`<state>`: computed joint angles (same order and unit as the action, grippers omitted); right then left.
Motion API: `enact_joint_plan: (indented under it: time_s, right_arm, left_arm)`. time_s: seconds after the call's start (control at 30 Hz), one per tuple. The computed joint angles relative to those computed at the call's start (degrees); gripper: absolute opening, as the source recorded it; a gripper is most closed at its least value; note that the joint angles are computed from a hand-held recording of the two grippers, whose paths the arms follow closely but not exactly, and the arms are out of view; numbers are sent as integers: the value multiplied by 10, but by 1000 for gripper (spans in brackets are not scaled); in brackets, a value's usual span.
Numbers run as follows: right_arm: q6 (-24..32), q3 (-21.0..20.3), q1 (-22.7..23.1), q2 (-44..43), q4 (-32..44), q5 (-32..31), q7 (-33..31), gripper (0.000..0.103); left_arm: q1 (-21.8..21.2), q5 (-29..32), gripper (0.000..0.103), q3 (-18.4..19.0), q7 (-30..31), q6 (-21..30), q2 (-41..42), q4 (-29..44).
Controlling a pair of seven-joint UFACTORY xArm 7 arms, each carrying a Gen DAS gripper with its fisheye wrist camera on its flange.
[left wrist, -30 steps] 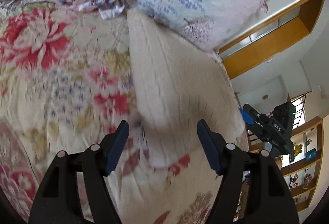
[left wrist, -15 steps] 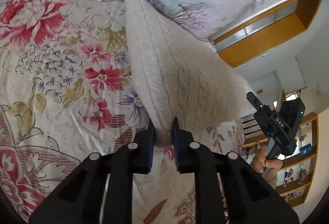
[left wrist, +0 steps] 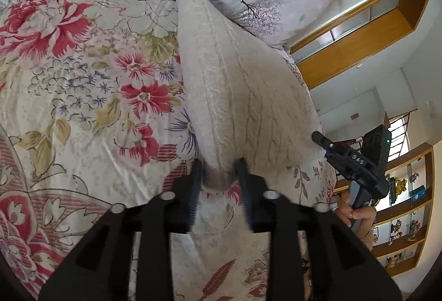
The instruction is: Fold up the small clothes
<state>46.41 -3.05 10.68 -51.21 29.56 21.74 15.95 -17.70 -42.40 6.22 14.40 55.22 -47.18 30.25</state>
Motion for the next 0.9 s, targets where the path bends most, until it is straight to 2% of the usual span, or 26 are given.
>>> enact_joint_plan:
  time_s: [0.03, 0.07, 0.17, 0.23, 0.27, 0.3, 0.33, 0.5, 0.63, 0.77, 0.87, 0.9]
  right_arm:
    - [-11, -7, 2, -1, 0, 9, -1, 31]
    - [-23, -14, 5, 3, 2, 18, -4, 33]
    - [-37, -31, 22, 40, 19, 42, -15, 35]
    - [-41, -34, 27, 71, 33, 52, -24, 34]
    - [-46, -35, 32, 86, 38, 58, -32, 34]
    - [-51, -31, 34, 94, 40, 62, -37, 23]
    - [-58, -23, 30, 97, 41, 59, -38, 12]
    - [-99, 12, 0, 98, 56, 12, -27, 11]
    - [-49, 46, -32, 126, 70, -61, 10, 10]
    - [-57, 47, -32, 129, 41, -73, 33, 11]
    - [-51, 42, -26, 124, 49, -80, 32, 12]
    - [-53, 42, -26, 117, 53, -83, 31, 16]
  left_arm:
    - [0, -5, 46, 3, 1, -7, 0, 3]
    - [1, -8, 50, 2, 0, -13, 3, 6]
    - [0, -16, 58, 3, -5, -32, 14, 17]
    - [1, -13, 59, -4, -11, -42, 26, 24]
    - [2, -10, 60, -11, -18, -50, 35, 29]
    - [-1, -9, 60, -13, -22, -54, 43, 32]
    - [-3, -9, 61, -15, -25, -57, 51, 37]
    - [-12, 0, 64, -32, -38, -88, 73, 48]
    - [-15, 20, 65, -47, -58, -116, 94, 58]
    - [-21, 54, 66, -67, -72, -137, 105, 64]
    - [-23, 90, 68, -81, -86, -149, 100, 63]
    - [-26, 98, 68, -81, -89, -151, 101, 64]
